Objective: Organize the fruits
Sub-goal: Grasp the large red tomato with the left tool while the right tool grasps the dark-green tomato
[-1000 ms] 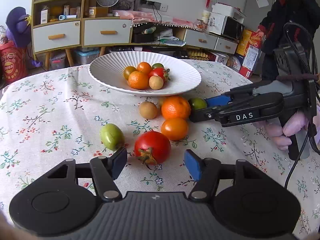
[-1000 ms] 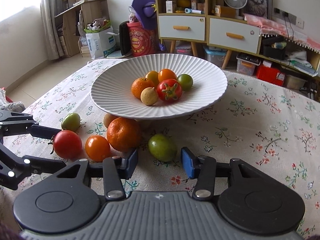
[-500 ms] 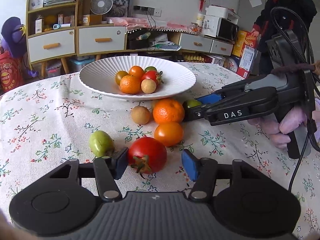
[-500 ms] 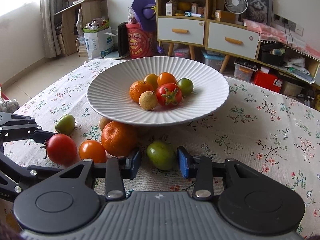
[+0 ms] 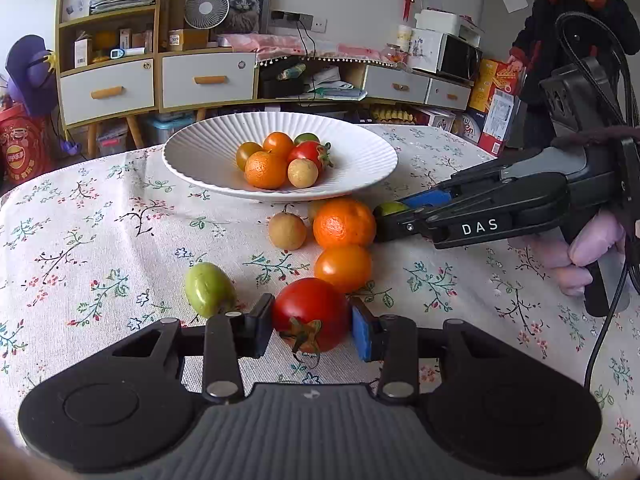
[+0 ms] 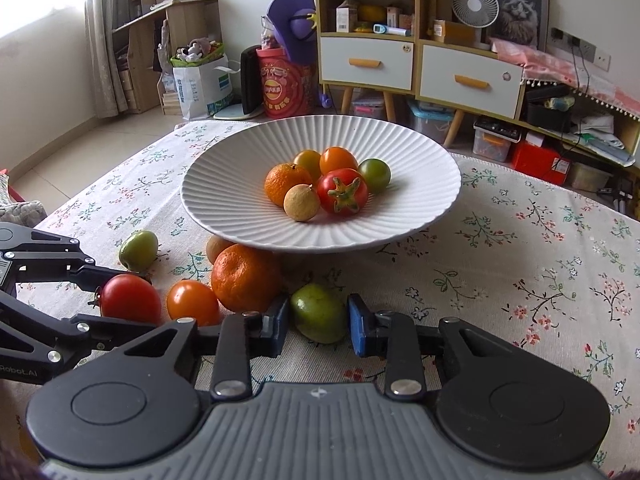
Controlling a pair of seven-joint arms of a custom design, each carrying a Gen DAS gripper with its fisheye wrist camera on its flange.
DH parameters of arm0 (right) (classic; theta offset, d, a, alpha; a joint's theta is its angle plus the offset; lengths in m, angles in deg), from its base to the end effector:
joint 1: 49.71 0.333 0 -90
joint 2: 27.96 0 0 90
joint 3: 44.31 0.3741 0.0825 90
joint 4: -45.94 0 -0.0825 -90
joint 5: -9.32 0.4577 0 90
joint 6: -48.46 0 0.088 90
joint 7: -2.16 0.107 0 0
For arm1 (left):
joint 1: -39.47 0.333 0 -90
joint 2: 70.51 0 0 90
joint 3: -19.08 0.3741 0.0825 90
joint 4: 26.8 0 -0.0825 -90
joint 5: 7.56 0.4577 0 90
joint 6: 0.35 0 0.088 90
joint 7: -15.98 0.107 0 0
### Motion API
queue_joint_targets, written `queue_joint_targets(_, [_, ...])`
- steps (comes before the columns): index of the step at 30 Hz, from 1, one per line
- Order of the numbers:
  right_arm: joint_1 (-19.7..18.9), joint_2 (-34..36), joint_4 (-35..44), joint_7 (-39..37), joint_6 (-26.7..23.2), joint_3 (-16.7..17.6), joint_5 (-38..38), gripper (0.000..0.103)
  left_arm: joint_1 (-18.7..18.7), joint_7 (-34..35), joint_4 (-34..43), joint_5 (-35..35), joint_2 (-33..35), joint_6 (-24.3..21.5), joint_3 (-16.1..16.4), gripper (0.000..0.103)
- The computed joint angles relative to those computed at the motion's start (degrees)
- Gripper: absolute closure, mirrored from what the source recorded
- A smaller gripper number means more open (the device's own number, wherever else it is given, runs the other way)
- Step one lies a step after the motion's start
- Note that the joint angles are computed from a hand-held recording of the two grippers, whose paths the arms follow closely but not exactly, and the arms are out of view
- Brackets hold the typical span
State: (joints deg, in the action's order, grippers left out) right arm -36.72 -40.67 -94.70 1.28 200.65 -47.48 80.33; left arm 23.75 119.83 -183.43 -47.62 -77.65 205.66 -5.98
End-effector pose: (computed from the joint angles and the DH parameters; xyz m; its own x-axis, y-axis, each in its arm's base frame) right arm 0.5195 0.0627 0.4231 0.6883 -0.7231 -0.0586 -0.5080 -0.4227 -0.7505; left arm 0.3946 -0.2333 0.3604 -0.2350 -0.9677 0.0914 -0.5996 0.0704 -0.7972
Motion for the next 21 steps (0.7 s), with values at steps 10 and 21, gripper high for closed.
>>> queue_joint_targets(10, [-0.20, -1.28, -0.53, 1.09, -1.33, -0.34, -1.60, 0.075, 1.81, 5.50, 1.31, -5.57, -0.84, -3.03, -2.74, 0.063])
queue_joint_targets(21, [-0.15, -4.11, -1.14, 0.97, -3.92, -1.56, -1.82, 0.075, 5.17, 15.72, 3.32, -18.21, -3.47, -4.24, -7.84, 0.063])
